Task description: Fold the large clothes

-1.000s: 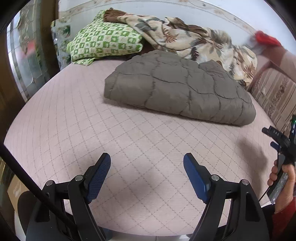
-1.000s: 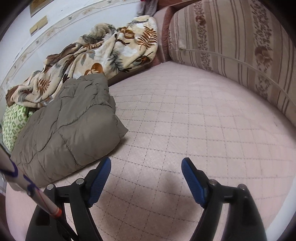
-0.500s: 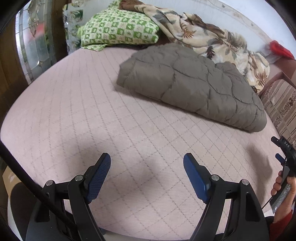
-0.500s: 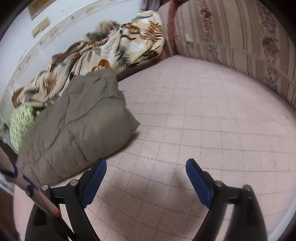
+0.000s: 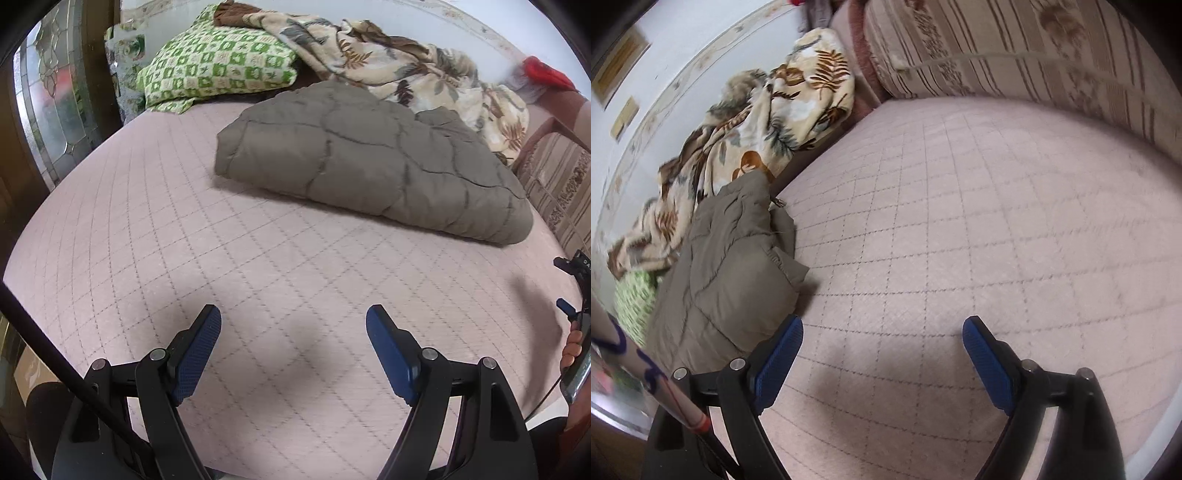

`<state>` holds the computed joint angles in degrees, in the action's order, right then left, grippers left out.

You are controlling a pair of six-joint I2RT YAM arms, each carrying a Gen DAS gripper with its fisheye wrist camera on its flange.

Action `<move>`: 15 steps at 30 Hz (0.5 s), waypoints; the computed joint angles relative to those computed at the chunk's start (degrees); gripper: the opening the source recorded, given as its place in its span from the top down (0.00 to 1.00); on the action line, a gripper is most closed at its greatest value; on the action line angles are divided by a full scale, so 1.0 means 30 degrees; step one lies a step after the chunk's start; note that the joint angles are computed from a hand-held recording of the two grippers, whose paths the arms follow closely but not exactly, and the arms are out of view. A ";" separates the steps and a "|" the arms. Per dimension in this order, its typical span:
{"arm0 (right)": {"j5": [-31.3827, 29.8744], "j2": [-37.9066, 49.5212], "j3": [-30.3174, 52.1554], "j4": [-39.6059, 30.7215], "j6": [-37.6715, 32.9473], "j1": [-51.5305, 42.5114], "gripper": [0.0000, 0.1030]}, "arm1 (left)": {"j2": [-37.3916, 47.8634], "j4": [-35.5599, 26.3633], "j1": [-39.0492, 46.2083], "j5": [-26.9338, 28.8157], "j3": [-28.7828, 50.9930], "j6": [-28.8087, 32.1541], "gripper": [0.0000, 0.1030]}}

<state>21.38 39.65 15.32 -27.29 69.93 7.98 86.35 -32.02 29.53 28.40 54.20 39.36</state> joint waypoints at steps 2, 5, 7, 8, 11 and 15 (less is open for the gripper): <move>-0.0807 -0.0063 -0.0331 0.0783 -0.0143 -0.0692 0.10 | 0.0803 -0.0183 0.0079 0.0056 0.0797 -0.0376 0.22; -0.2823 0.0124 -0.0850 0.2812 -0.1251 -0.2710 0.08 | 0.2195 -0.0913 0.0006 0.0255 0.2651 -0.1035 0.22; -0.4343 0.0698 -0.1114 0.4376 -0.2147 -0.4317 0.06 | 0.3593 -0.2128 -0.0081 0.0559 0.4658 -0.1463 0.22; -0.5606 0.1469 -0.1273 0.5648 -0.2679 -0.5350 0.05 | 0.4192 -0.2572 -0.0118 0.0772 0.5519 -0.1690 0.22; -0.8716 0.4093 -0.1851 0.9764 -0.2960 -0.6898 0.05 | 0.6242 -0.3351 -0.0358 0.1419 0.8592 -0.2960 0.22; -1.0452 0.9563 -0.0919 1.4813 -0.2848 -0.6735 0.05 | 1.0444 -0.5331 -0.1123 0.2742 1.4376 -0.4367 0.22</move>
<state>-9.97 68.34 12.57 17.15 61.39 -12.23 117.69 -48.01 26.16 36.62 97.33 26.26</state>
